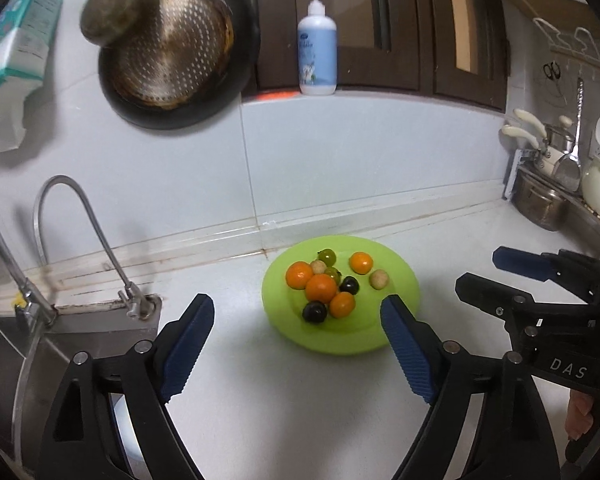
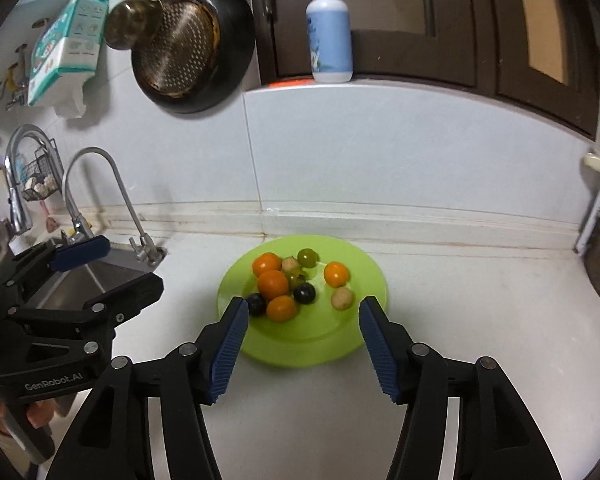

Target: Organize fruits

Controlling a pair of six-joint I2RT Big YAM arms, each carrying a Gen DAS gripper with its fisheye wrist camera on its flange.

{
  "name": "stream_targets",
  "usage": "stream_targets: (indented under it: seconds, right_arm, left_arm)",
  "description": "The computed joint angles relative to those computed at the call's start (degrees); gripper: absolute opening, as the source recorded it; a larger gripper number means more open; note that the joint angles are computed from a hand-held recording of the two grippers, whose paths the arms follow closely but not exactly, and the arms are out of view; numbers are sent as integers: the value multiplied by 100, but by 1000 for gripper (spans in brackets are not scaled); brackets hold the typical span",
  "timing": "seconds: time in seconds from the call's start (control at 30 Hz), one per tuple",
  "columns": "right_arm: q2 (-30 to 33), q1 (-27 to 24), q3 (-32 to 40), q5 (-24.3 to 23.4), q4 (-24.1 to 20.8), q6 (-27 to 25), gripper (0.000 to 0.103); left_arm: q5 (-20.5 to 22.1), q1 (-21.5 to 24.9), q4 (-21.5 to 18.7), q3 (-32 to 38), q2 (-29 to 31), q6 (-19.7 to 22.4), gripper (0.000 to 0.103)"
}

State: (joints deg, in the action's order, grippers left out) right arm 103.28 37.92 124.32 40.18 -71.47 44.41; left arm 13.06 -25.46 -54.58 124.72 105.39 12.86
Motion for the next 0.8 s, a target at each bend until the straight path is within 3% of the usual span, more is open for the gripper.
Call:
stream_targets:
  seconds: [0.47,0.8]
  right_arm:
    - [-653,806,-733,456,-242,764,63]
    - [-747,1475,-620,1285,-1336,1519,63]
  left_arm:
    - [-311,-37,804,-2087,-1641,-145,94]
    - [-513,-126,976,-3031,-2527,-303,95]
